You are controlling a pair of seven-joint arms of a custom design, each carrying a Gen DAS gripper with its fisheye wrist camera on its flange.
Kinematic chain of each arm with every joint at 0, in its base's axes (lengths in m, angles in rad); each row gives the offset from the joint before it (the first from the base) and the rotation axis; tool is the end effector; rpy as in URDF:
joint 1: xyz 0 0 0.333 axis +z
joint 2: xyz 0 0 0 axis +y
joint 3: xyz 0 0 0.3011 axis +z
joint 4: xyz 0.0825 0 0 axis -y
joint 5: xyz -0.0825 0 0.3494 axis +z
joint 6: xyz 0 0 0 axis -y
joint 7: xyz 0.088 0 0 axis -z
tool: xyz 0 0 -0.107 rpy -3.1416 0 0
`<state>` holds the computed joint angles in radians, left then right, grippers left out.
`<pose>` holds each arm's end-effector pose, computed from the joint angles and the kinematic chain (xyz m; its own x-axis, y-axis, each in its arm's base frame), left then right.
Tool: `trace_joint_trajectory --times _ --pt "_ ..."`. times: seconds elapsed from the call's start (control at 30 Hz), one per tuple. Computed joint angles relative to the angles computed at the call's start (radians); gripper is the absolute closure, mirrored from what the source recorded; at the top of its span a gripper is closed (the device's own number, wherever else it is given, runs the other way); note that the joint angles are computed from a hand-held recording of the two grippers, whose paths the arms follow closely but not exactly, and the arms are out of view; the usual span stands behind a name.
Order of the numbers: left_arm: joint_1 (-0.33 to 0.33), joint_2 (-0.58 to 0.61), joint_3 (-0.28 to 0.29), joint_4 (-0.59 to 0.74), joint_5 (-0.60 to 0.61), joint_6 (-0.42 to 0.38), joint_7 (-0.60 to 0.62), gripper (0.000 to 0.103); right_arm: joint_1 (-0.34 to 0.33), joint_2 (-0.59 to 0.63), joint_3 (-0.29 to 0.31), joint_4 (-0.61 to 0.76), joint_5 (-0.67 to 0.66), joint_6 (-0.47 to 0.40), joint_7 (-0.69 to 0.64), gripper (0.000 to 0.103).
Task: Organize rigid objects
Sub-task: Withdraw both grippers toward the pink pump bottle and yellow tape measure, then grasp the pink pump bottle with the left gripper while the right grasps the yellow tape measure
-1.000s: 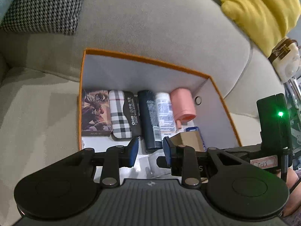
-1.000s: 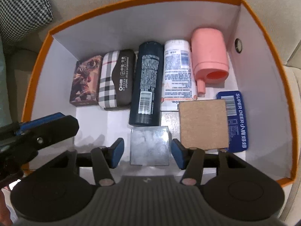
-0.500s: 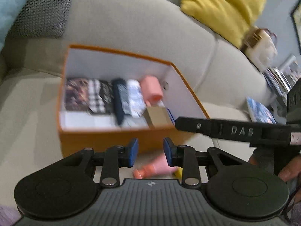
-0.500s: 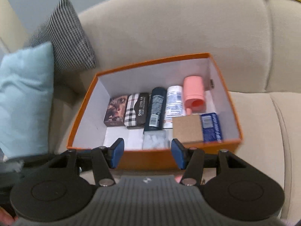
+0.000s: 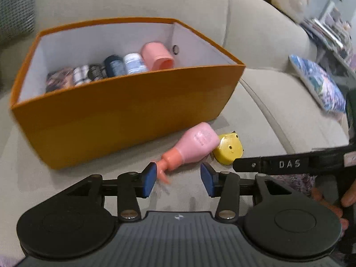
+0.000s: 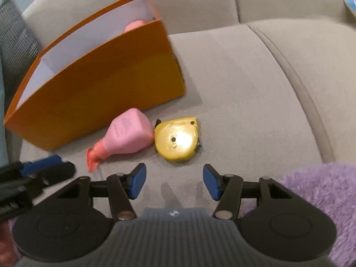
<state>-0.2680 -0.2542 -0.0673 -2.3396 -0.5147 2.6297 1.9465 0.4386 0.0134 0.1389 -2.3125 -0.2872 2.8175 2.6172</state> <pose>0.4548 -0.1476 0.4962 -0.3818 -0.8956 0.2284 -0.8106 0.2058 -0.5483 0.4316 0.2978 0.3994 -0.1499 -0.9476 -0.2823 -0.8796 0.2581 -0.3995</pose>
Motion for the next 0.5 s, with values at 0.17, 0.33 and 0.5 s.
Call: trace_joint_trajectory --times 0.17,0.33,0.5 --pt "-0.003 0.068 -0.035 0.029 0.099 0.055 0.084 0.04 -0.006 0.015 -0.016 0.019 -0.105 0.014 0.061 0.045" --pt "-0.013 0.146 -0.046 0.077 0.057 0.058 0.215 0.034 -0.009 0.045 -0.025 0.029 -0.061 0.024 0.032 0.045" --pt "0.011 0.189 -0.08 0.099 0.015 0.061 0.257 0.033 -0.008 0.08 -0.033 0.046 0.074 0.042 -0.086 0.044"
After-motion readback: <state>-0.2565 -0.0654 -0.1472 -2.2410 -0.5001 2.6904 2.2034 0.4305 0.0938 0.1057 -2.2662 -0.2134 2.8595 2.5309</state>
